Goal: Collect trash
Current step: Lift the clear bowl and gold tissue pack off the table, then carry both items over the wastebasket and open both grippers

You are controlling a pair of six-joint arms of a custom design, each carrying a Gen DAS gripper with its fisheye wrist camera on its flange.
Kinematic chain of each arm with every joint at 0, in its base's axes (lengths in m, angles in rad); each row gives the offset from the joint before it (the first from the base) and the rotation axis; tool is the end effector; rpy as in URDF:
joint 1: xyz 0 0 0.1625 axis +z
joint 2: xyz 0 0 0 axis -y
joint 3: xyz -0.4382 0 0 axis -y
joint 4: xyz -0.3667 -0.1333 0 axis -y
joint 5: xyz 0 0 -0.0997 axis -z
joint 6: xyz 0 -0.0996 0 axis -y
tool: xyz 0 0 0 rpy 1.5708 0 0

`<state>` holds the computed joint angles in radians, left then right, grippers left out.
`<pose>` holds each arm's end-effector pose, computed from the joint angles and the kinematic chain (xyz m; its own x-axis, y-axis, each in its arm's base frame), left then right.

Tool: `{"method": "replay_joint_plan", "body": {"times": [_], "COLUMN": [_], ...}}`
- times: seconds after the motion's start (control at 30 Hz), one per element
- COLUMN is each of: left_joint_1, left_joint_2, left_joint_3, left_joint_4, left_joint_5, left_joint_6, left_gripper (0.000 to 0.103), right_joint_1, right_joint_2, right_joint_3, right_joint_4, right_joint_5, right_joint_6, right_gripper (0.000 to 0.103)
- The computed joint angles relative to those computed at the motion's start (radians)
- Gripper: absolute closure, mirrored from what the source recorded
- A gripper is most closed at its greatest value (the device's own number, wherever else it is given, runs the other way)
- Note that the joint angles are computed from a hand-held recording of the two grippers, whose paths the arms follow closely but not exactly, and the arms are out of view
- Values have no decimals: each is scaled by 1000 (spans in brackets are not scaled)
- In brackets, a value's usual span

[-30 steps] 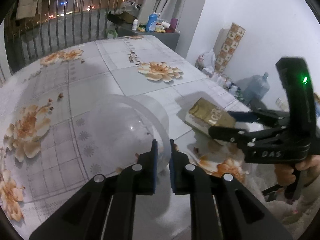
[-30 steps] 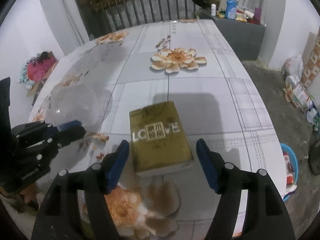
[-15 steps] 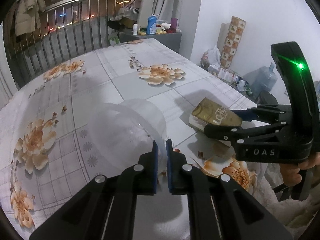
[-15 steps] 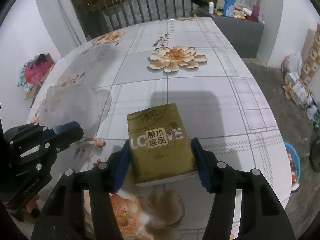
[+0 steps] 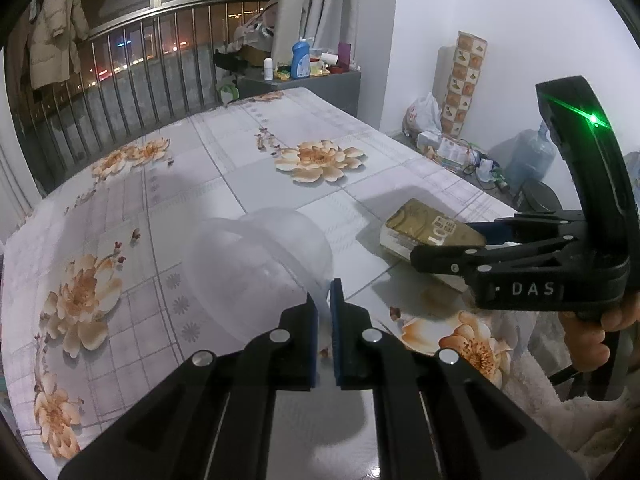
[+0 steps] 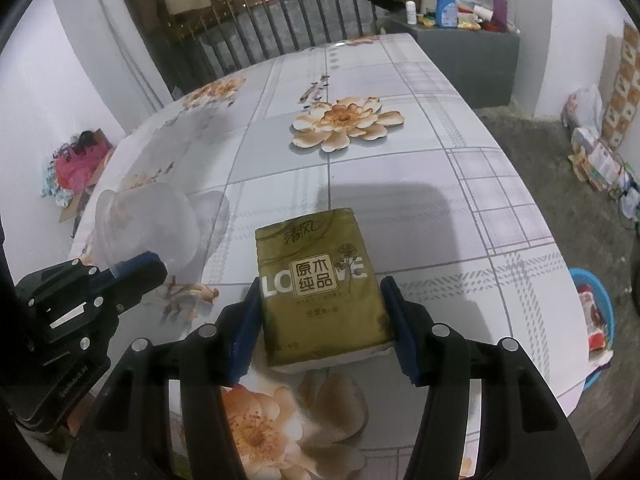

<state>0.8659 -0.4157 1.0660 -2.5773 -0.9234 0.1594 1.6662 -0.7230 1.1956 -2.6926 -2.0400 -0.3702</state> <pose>-0.3801 -0.7452 0.0778 -0.6380 0.4654 -0.6134 0.7176 0.6482 -0.2546 0.1629 -0.7762 0.2750 -0.8245 -0.1124 0.5545 -0.4014 0.8069 -0.4333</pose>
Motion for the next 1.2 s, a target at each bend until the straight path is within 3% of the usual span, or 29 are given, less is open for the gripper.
{"method": "replay_joint_plan", "body": {"times": [0.83,1.2], "left_joint_1": [-49,-83], "left_joint_2": [-1,61], "left_joint_3": [19,-69], "left_joint_4": [-59,-13], "left_joint_5": [53,57], "left_joint_6": [75,145], "left_gripper": [98,98], "right_joint_1": [-12,-67], "right_joint_2": [-96,-190], "right_joint_3": [108,197], "right_joint_4": [-108,-213], "right_joint_5": [87,158], "right_joint_6": [6,44], "right_gripper": [49,50]}}
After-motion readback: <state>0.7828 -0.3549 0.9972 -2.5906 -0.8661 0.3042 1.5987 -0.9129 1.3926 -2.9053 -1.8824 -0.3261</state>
